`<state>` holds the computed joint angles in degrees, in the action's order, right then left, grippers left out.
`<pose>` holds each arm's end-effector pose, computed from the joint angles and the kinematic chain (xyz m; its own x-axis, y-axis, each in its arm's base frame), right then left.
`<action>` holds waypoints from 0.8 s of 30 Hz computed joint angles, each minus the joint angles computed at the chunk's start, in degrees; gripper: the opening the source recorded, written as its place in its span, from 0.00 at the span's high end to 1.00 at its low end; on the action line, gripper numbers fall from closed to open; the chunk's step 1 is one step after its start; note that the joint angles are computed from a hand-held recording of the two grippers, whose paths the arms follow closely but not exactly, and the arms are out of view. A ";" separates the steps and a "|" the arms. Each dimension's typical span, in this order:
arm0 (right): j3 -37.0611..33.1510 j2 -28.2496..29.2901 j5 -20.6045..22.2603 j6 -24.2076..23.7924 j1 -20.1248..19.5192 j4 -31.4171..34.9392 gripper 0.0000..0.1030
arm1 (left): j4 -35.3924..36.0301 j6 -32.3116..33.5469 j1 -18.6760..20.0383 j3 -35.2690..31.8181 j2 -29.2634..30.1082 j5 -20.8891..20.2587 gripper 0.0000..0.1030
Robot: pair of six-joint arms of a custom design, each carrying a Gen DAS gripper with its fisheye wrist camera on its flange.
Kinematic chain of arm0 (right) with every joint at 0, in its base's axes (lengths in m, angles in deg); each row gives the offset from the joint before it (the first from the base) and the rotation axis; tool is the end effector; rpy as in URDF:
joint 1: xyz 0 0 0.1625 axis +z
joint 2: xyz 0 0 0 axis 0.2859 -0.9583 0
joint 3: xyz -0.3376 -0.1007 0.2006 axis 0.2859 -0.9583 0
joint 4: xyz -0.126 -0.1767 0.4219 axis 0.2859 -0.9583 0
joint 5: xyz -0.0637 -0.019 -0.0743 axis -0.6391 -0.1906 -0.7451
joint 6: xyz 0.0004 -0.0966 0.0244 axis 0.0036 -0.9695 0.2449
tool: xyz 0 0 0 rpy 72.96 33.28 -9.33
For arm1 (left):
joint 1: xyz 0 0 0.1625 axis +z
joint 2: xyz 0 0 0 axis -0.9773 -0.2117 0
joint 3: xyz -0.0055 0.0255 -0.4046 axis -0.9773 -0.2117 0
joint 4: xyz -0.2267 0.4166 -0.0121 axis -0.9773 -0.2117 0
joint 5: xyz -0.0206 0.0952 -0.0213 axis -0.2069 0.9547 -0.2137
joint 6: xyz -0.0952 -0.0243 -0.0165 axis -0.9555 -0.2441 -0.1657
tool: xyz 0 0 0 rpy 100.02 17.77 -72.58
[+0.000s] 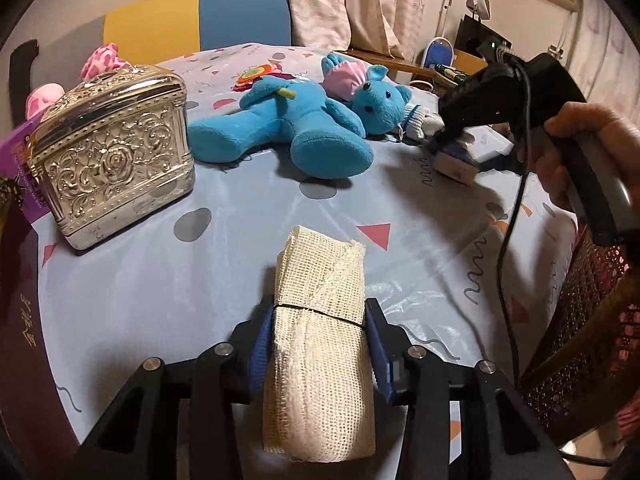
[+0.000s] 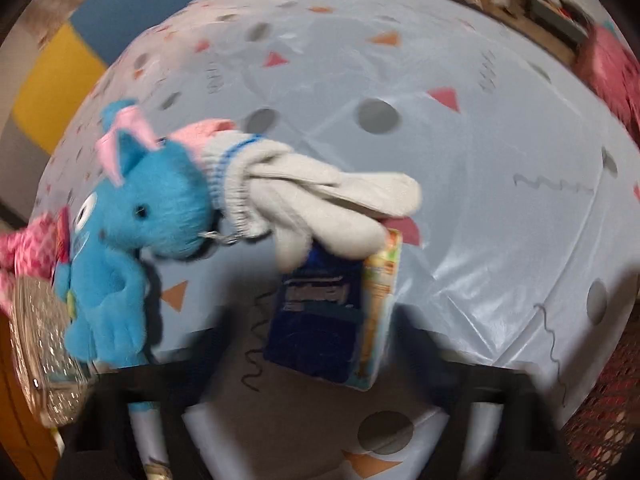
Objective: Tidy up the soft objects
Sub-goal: 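Grasp the blue Tempo tissue pack with the right gripper while the left gripper holds the roll, then carry the beige roll into the gold tray and open the left gripper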
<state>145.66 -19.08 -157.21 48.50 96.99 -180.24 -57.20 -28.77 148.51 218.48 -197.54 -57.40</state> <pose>0.3010 -0.5341 0.0185 -0.7159 0.6080 0.3432 0.3038 0.7138 -0.6310 0.0296 -0.4366 0.3230 -0.6390 0.5741 -0.5119 0.7299 0.6627 -0.1677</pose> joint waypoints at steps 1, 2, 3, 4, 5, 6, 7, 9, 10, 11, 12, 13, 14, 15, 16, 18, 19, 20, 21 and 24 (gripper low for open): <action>0.49 0.24 3.13 -4.06 -0.21 -4.55 0.47 | 1.25 -0.64 0.16 -0.40 -0.03 -0.59 0.57; 0.18 0.71 8.00 -7.89 -0.65 -6.88 0.47 | 1.23 -0.58 0.20 -0.35 -0.17 -0.64 0.57; -0.97 1.92 10.48 -10.97 -0.65 -6.81 0.47 | 1.24 -0.51 0.25 -0.26 -0.34 -0.68 0.57; -2.75 3.13 10.55 -13.80 -0.33 -4.34 0.47 | 1.34 -0.52 0.30 -0.27 -0.45 -0.75 0.57; -5.41 4.65 8.22 -15.54 0.76 0.52 0.47 | 1.48 -0.64 0.37 -0.30 -0.55 -0.85 0.57; -7.09 5.77 7.28 -16.75 1.39 3.06 0.47 | 1.63 -0.81 0.45 -0.35 -0.62 -0.96 0.57; -7.82 6.29 8.06 -17.94 1.51 3.74 0.47 | 1.69 -0.96 0.53 -0.34 -0.76 -1.09 0.57; -8.83 6.93 9.49 -19.34 1.62 5.05 0.45 | 1.54 -0.95 0.53 -0.06 -1.11 -1.03 0.57; -9.12 7.13 9.26 -19.64 1.69 5.60 0.45 | 1.39 -0.95 0.42 0.13 -1.28 -0.83 0.57; -9.02 7.19 9.38 -19.58 1.73 5.11 0.45 | 1.37 -1.05 0.34 0.25 -1.44 -0.74 0.57; -8.89 7.14 9.41 -19.26 1.74 4.83 0.45 | 1.40 -1.10 0.37 0.30 -1.58 -0.79 0.57; -8.62 6.97 10.01 -19.48 1.56 4.19 0.45 | 1.39 -1.09 0.46 0.33 -1.68 -0.94 0.57; -8.30 6.83 10.11 -19.25 1.51 3.77 0.45 | 1.34 -1.03 0.57 0.36 -1.77 -1.10 0.57; -8.12 6.79 10.00 -19.50 1.53 3.20 0.45 | 1.32 -1.05 0.59 0.26 -1.65 -1.13 0.57; -8.03 6.52 9.88 -19.65 1.19 3.42 0.45 | 1.23 -1.14 0.52 0.29 -1.61 -1.05 0.57; -8.54 6.74 9.30 -19.77 1.41 4.53 0.45 | 1.34 -1.28 0.48 0.28 -1.66 -0.99 0.57; -8.89 7.13 8.74 -19.50 1.54 4.87 0.44 | 1.43 -1.41 0.51 0.24 -1.67 -1.03 0.57; -9.22 7.55 8.44 -19.46 1.69 4.93 0.44 | 1.42 -1.56 0.49 0.22 -1.65 -0.99 0.57; -9.05 7.60 8.22 -19.57 1.72 4.77 0.44 | 1.39 -1.62 0.46 0.21 -1.61 -0.91 0.57; -10.21 8.88 7.49 -19.46 2.02 5.57 0.44 | 1.33 -1.46 0.29 0.28 -1.62 -0.62 0.59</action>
